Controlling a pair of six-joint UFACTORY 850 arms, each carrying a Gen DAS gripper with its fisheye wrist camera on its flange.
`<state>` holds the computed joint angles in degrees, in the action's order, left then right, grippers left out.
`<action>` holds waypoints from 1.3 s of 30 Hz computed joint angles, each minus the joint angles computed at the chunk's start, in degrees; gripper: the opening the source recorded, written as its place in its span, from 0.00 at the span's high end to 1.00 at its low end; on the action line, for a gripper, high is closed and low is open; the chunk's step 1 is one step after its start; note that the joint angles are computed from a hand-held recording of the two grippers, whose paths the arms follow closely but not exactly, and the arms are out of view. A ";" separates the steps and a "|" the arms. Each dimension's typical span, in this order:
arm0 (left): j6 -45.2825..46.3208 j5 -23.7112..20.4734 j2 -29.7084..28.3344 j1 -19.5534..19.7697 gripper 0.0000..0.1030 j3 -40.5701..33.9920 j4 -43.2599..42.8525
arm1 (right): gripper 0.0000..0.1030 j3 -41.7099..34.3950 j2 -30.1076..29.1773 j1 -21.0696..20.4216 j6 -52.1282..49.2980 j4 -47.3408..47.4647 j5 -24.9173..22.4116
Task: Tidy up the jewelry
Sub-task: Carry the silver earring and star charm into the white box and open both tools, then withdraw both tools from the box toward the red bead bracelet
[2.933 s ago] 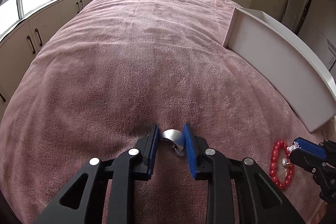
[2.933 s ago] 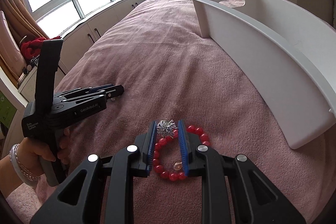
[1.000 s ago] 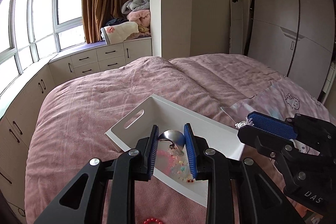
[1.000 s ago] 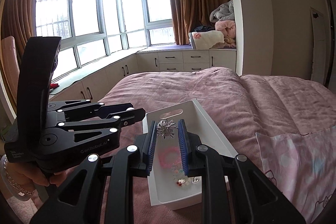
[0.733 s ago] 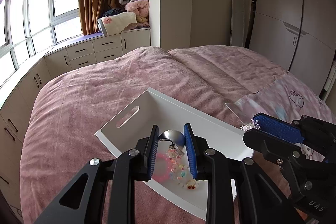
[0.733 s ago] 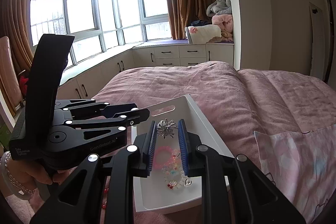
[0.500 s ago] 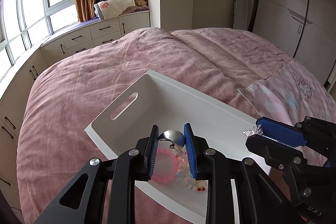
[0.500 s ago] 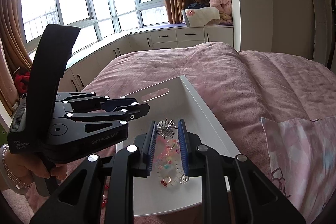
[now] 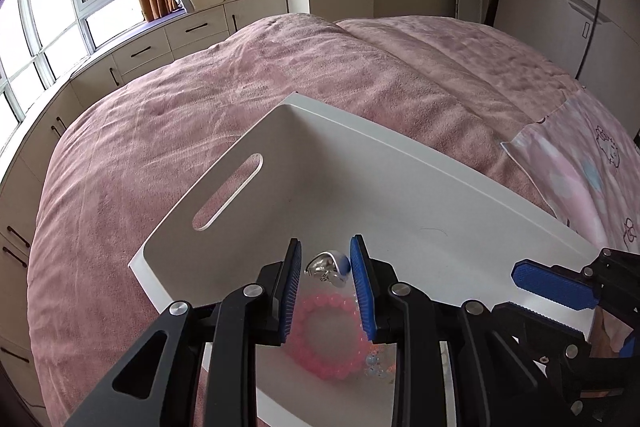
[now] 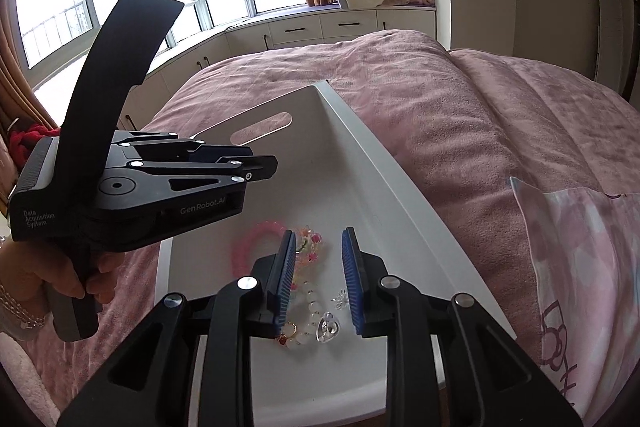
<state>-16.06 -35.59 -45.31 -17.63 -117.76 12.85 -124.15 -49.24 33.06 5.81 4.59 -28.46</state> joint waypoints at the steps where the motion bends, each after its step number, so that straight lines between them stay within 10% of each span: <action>1: 0.10 0.65 0.21 0.04 0.65 0.34 -0.17 | 0.66 -0.22 -0.07 0.07 0.31 -0.41 -0.01; 11: -5.34 10.00 8.25 -0.19 0.36 9.53 8.29 | 0.50 -0.90 1.27 0.67 1.90 -3.80 0.98; 21: -29.55 17.37 23.74 -0.76 0.15 26.26 37.74 | 0.10 5.15 7.74 3.67 4.87 -12.30 6.55; 33: -43.80 16.64 39.22 -0.79 0.04 45.24 49.01 | 0.05 17.25 16.89 8.74 -4.79 -13.79 12.02; 39: -41.93 17.64 43.26 1.49 0.04 53.54 41.29 | 0.05 22.03 18.57 10.62 -13.48 -9.83 11.30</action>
<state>-57.99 -17.95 -2.05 -16.15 -64.23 54.14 -102.12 -30.67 43.68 -7.66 -5.24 -17.16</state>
